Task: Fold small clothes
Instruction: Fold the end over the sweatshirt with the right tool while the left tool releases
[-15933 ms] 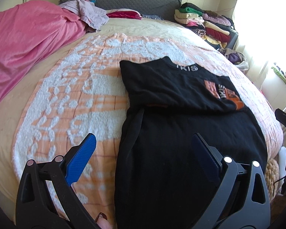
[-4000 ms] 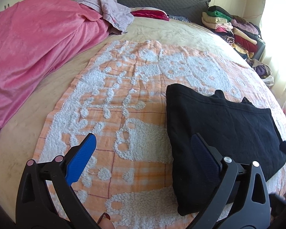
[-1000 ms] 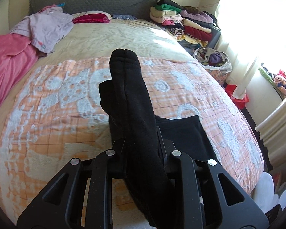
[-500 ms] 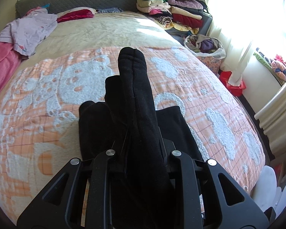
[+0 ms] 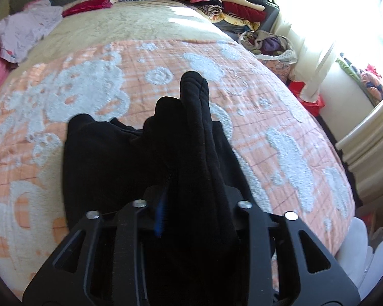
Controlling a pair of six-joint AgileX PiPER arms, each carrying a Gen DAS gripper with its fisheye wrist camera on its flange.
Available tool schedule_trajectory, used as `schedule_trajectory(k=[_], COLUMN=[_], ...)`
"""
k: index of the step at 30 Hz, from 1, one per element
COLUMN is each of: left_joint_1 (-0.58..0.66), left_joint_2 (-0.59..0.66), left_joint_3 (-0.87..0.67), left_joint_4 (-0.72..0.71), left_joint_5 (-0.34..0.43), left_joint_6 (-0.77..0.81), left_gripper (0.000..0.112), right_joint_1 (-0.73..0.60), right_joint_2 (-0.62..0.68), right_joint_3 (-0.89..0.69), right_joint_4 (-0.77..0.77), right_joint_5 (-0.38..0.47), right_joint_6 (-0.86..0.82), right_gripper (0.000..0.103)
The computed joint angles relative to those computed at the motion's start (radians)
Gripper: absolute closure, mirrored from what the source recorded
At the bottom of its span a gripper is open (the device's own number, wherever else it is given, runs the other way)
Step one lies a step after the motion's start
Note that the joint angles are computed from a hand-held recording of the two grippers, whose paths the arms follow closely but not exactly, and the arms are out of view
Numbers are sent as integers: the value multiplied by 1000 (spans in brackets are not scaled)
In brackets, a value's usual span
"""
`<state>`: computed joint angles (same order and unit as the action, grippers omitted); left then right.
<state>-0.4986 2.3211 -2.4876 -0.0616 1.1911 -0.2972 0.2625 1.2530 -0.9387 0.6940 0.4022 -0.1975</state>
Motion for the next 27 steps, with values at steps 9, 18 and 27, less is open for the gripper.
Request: schedule_trajectory(k=[9,18,27], left_joint_1=[78,134,155], left_joint_2=[-239,-401,-445], left_joint_3=[471,792,909], left_joint_4=[-207,-14,-19], left_joint_5=[-335,-463,-507], left_joint_6=[128,84,125], left_gripper=[36,36,36], right_joint_1=[-282,-330,-313], right_joint_2=[39,75,283], right_joint_3=[65,-87,-341], right_joint_4=[488,402,255], right_joint_5=[285,385,499], right_joint_6=[-306,-246,-127], right_gripper=[82,35,31])
